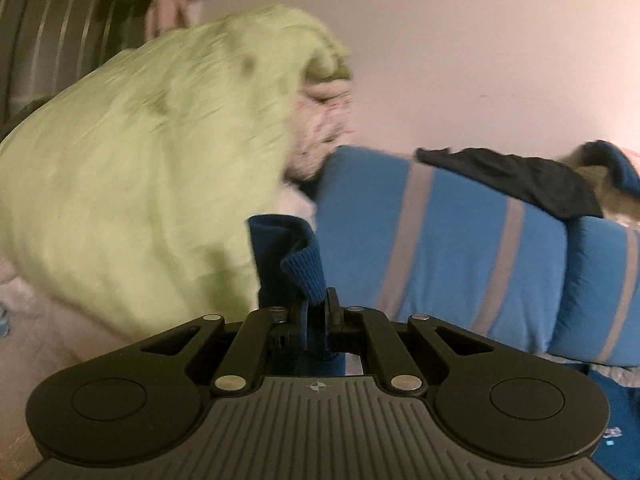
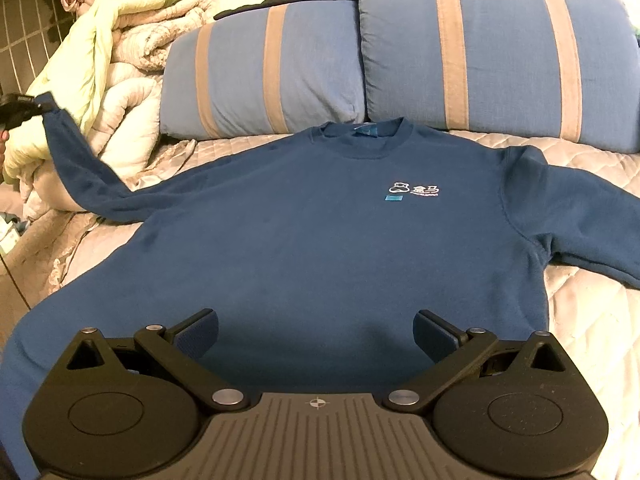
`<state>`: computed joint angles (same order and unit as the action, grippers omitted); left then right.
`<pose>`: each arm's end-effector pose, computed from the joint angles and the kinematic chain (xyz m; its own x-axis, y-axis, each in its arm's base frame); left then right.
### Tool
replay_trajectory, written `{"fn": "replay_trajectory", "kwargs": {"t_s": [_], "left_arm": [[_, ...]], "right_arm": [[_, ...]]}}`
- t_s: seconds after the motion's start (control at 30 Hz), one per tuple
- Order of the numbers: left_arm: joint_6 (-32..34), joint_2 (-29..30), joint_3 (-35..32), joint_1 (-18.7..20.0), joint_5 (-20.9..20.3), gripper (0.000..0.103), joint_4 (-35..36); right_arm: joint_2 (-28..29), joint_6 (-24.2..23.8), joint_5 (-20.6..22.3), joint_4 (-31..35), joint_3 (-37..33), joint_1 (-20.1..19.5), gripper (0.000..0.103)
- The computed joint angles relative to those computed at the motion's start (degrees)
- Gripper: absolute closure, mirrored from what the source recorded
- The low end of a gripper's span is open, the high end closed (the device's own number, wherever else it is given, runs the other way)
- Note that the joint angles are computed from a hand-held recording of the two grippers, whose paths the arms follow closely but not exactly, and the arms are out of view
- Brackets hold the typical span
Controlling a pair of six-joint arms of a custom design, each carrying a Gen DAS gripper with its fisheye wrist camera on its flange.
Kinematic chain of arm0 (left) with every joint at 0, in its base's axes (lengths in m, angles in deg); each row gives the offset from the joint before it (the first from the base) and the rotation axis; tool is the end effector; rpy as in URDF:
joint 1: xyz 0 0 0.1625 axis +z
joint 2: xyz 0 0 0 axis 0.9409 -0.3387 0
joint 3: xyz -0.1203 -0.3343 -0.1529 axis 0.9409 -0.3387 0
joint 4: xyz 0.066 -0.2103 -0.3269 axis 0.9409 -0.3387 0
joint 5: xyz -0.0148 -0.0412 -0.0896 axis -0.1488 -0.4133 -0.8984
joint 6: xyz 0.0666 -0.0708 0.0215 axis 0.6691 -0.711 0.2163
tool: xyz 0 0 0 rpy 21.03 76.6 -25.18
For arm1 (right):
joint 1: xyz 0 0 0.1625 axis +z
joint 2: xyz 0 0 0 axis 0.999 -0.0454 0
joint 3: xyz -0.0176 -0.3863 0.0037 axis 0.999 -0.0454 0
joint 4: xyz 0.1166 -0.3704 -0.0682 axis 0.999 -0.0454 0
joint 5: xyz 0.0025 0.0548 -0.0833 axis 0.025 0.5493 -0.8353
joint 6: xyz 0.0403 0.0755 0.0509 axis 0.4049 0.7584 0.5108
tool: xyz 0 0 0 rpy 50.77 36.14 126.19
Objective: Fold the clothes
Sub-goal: 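Swing the held sleeve across the sweatshirt front with the left gripper, release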
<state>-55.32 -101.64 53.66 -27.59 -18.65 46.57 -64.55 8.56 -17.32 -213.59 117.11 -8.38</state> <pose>-0.2122 -0.5093 0.3730 -0.6550 -0.4849 -0.5795 0.5266 0.2572 -0.8103 0.0488 -0.4882 0.1646 -0.7680 -0.4859 0.4171 -0.6391 0.6231 -0.4509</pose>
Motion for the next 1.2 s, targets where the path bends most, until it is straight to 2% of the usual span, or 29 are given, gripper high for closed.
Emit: {"fn": "replay_trajectory", "kwargs": {"t_s": [0.17,0.43,1.0,1.2], "left_arm": [[-9.8,7.7,-8.6,-0.2,3.1,0.096,14.6],[-21.4,19.2,-21.5,-0.3,8.5,0.096,32.2],[-33.9,37.5,-42.6,-0.9,19.0,0.096,55.7],[-34.8,43.7,-48.8,-0.9,23.5,0.096,61.3]], "right_arm": [[0.2,-0.2,0.1,-0.6,0.2,0.0,0.0],[0.9,-1.0,-1.1,-2.7,0.5,0.6,0.0],[0.4,-0.6,0.7,-0.6,-0.1,-0.5,0.0],[0.3,-0.6,0.9,-0.7,0.0,-0.6,0.0]]}}
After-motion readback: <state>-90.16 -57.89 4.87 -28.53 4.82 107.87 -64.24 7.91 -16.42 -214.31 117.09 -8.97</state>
